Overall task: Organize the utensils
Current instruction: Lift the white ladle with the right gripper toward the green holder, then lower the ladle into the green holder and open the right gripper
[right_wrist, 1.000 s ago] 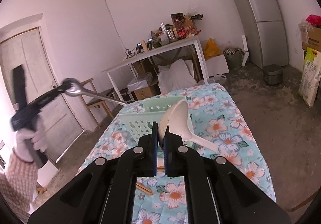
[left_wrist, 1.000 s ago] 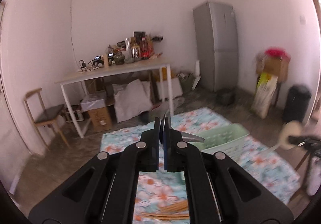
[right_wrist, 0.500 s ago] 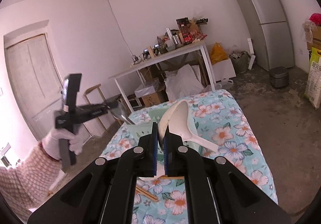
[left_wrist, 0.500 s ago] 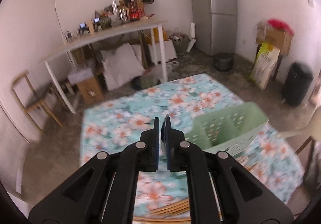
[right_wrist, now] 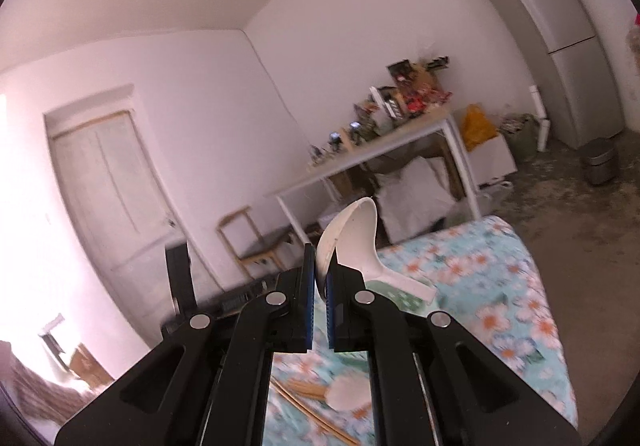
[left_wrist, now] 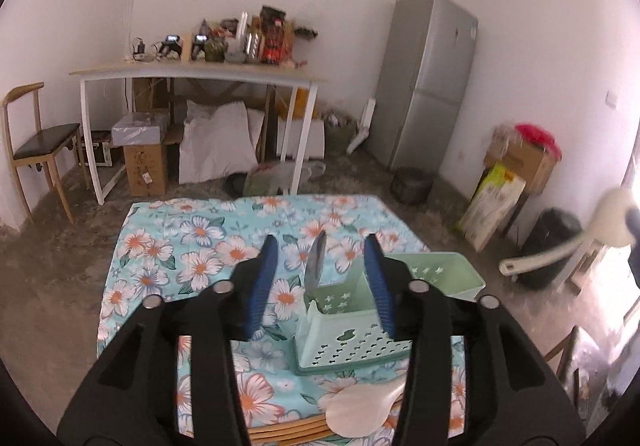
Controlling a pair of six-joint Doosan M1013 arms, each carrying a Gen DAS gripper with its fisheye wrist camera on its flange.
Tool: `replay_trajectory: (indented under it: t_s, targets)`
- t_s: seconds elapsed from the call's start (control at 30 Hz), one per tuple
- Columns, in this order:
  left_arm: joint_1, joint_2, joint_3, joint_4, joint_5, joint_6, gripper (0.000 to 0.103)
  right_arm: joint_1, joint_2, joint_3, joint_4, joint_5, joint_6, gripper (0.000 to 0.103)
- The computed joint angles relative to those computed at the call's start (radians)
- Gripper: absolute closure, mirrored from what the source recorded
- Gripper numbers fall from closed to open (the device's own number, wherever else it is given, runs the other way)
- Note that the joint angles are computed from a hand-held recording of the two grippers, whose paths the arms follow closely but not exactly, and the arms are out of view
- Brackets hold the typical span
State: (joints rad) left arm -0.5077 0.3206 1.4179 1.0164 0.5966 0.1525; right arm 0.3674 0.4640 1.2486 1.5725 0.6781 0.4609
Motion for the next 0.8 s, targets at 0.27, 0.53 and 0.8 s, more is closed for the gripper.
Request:
replay_trajectory:
  t_s: [0.27,0.53,0.8]
  targets:
    - [-0.033,-0.053,0.139,0.142,-0.027,-0.231,0.048,0.001,0.068,-0.115,0.023,0.101,0.058,0.098]
    - [-0.051,-0.083,0.231,0.091,-0.050,-0.274,0.048,0.020,0.146,-0.222,-0.153,0.109,0.275,0.098]
    - [-0.059,-0.091,0.263,0.028,-0.084,-0.263,0.048,0.052,0.220,-0.330,-0.516,0.101,0.588,0.094]
